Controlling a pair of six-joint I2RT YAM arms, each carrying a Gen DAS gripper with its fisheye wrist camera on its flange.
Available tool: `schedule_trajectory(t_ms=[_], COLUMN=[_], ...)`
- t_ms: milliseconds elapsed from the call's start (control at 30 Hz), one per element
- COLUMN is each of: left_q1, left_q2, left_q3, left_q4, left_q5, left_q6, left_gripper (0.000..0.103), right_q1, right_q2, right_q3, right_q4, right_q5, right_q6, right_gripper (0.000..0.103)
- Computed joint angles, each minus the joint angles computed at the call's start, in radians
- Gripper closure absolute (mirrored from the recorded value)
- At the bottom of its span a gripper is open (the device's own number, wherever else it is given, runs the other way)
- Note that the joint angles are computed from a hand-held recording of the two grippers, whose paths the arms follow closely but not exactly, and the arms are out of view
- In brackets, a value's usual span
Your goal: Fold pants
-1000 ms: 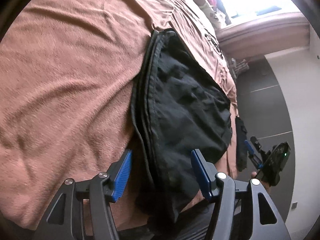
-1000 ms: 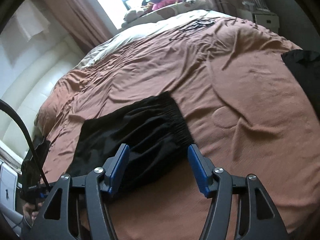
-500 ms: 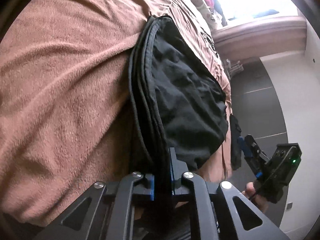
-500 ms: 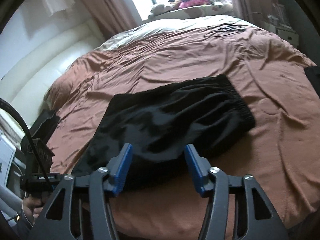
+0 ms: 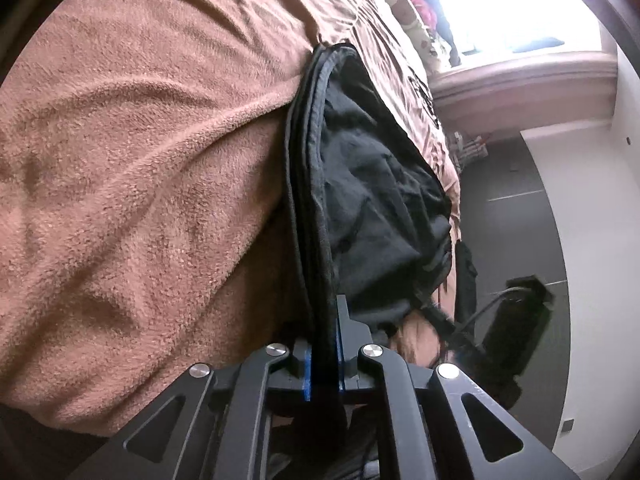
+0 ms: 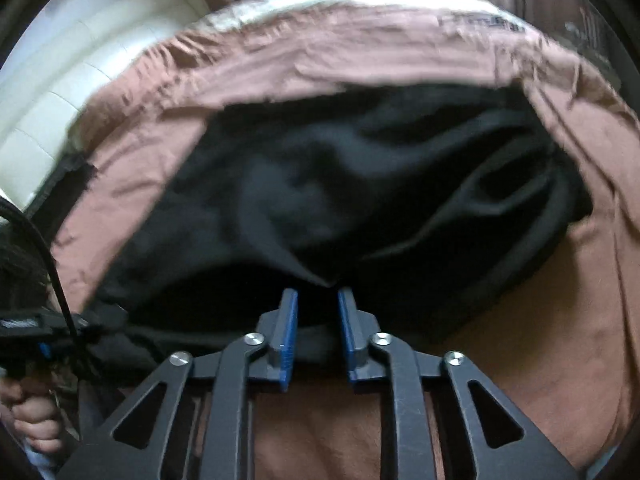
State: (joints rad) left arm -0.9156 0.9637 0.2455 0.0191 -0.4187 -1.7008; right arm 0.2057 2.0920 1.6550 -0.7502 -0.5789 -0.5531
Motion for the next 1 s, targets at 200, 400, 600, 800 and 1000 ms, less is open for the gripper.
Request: schedule_trajectory(t_ms=[200, 400, 600, 800, 1000], left_q1=[0.005, -0.001, -0.009, 0.002, 0.027], left_q2=[0.047, 0.088, 0.097, 0.155, 0.179], left_q3=[0.017, 0.036, 0.059, 0.092, 0.130], left_q4=[0.036, 0.041, 0.006, 0.000, -0.033], left_q5=[-0.032, -0.081, -0.126, -0.131, -0.106], left_q6=[-0.031, -0.093, -0.134, -0.173, -0.158], left_gripper=[0.093, 0.092, 0.092, 0.092, 0.092], right_q1=[-0.036, -0.023, 0.000, 0.057, 0.093], right_q2=[0.050, 0.090, 0.138, 0.270, 0.378], right_q3=[0.135, 0.279, 0.326, 0.515, 0.703], right_q4=[-0.188, -0.270, -0.284, -0.345, -0.398], right_q5=[-0.046, -0.077, -0.057, -0.008, 0.010], right_q6=[-0.117, -0.113, -0.094, -0.035, 0.009], right_gripper=[0.088, 0.088, 0.088, 0.088, 0.088])
